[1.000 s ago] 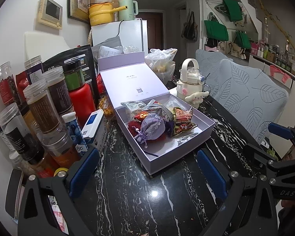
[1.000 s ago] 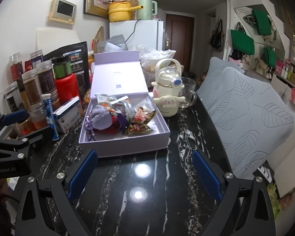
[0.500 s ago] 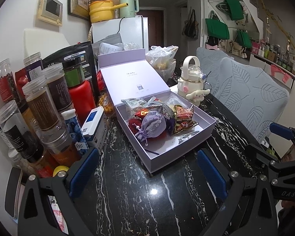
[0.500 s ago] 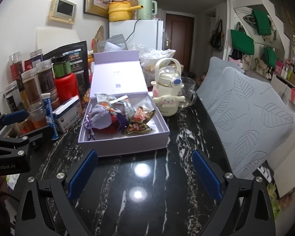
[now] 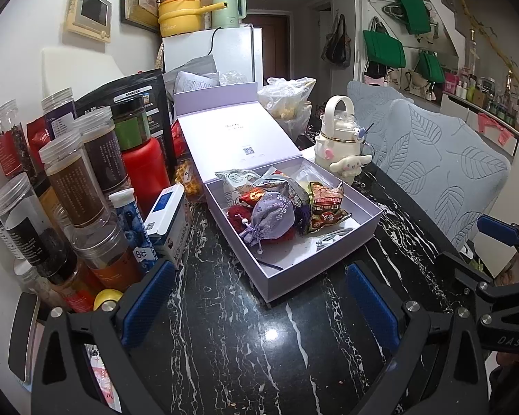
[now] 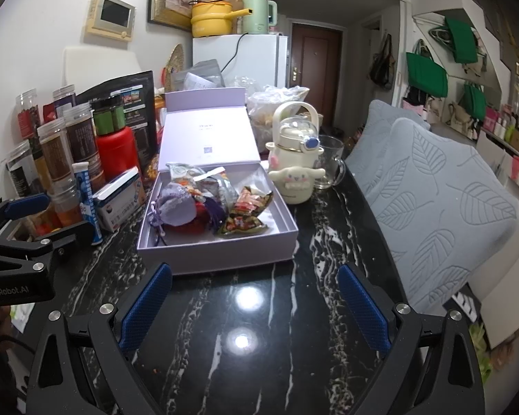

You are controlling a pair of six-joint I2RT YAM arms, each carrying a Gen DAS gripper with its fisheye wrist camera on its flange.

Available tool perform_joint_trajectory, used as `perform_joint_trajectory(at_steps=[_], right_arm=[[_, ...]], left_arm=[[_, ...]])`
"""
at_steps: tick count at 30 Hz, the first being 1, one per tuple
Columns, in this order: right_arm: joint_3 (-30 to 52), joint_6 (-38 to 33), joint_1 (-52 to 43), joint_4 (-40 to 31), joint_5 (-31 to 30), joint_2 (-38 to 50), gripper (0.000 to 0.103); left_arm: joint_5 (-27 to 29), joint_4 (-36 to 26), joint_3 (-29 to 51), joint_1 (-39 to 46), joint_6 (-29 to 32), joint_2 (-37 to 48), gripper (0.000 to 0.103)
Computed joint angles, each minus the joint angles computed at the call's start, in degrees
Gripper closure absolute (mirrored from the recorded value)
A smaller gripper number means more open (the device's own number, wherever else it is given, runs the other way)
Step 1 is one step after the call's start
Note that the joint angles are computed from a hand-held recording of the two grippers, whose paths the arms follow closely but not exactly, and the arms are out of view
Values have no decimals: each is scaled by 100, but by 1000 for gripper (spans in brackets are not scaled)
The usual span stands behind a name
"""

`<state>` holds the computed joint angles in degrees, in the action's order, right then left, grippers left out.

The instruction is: Organize soft objects

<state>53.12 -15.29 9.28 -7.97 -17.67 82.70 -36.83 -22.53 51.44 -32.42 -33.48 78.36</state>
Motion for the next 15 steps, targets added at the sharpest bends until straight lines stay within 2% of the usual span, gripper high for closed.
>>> perform_joint_trajectory(at_steps=[15], right_arm=[[-2, -19, -12, -7, -9, -5, 5]], left_arm=[[21, -42, 2, -7, 37, -43, 2]])
